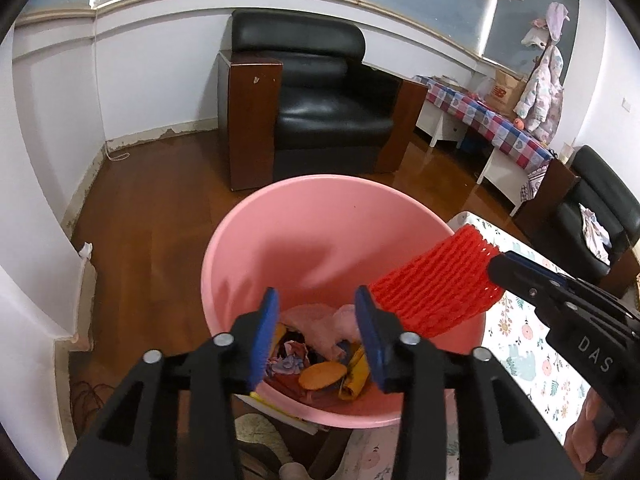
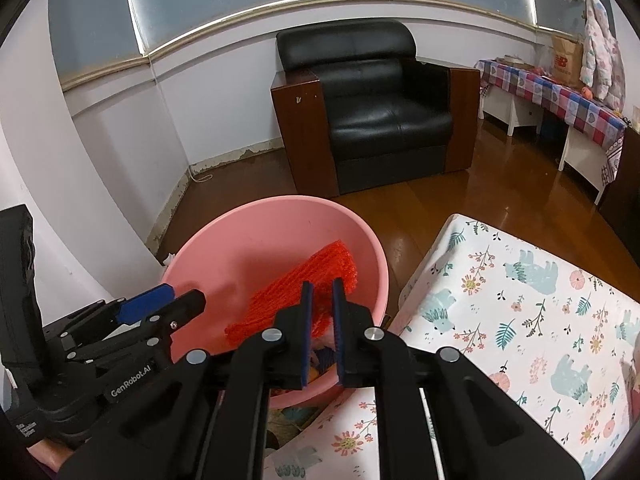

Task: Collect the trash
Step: 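Carry the peel and red net over the pink bin and open both grippers, then move both open grippers back over the table toward the red printed bag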

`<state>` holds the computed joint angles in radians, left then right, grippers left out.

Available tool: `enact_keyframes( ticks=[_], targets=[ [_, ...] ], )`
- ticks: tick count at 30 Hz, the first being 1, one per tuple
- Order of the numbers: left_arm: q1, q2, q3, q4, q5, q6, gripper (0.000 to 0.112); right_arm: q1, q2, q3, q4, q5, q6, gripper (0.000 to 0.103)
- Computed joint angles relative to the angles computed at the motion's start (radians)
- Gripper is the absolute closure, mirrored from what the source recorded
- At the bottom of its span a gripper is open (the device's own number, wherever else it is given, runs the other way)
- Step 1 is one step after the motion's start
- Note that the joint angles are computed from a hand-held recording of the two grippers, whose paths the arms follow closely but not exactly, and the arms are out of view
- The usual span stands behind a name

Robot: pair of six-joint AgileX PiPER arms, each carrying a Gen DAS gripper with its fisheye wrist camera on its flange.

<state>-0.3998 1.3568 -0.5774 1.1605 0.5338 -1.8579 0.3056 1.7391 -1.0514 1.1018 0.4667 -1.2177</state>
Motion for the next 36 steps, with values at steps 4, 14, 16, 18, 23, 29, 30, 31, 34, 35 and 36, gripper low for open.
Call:
enact_keyframes(
  ticks=[4,14,16,18,23,29,30,31,34,35,36],
  targets=[
    [-0.036,-0.015,0.001,-0.014,0.057,-0.004,0.062,-0.009,-0.001,0.0,0.014,0.014,-0.011,0.092],
    [-0.108,-0.083,0.02,-0.058,0.164,-0.009,0.059,-0.058,-0.033,0.022,0.104,0.089,-0.103,0.076],
    [-0.132,-0.091,0.012,-0.069,0.187,-0.003,0.059,-0.069,-0.046,0.032,0.113,0.099,-0.113,0.075],
    [-0.151,-0.097,0.0,-0.076,0.198,0.007,0.059,-0.088,-0.063,0.048,0.129,0.113,-0.132,0.075],
    [-0.233,-0.111,-0.021,-0.076,0.241,-0.001,0.054,-0.147,-0.108,0.106,0.161,0.135,-0.193,0.067],
    [-0.333,-0.075,-0.082,-0.076,0.255,-0.012,0.051,-0.261,-0.167,0.195,0.186,0.178,-0.271,0.064],
    [-0.344,-0.064,-0.092,-0.075,0.254,-0.014,0.051,-0.281,-0.175,0.207,0.186,0.183,-0.282,0.064],
    [-0.359,-0.051,-0.104,-0.072,0.257,-0.017,0.051,-0.302,-0.181,0.218,0.186,0.19,-0.293,0.064],
    [-0.396,-0.004,-0.146,-0.071,0.251,-0.015,0.051,-0.383,-0.211,0.258,0.182,0.209,-0.336,0.064],
    [-0.412,0.016,-0.164,-0.068,0.245,-0.018,0.051,-0.406,-0.217,0.267,0.182,0.214,-0.348,0.064],
    [-0.415,0.027,-0.173,-0.066,0.236,-0.015,0.051,-0.433,-0.223,0.277,0.182,0.219,-0.363,0.064]
  ],
)
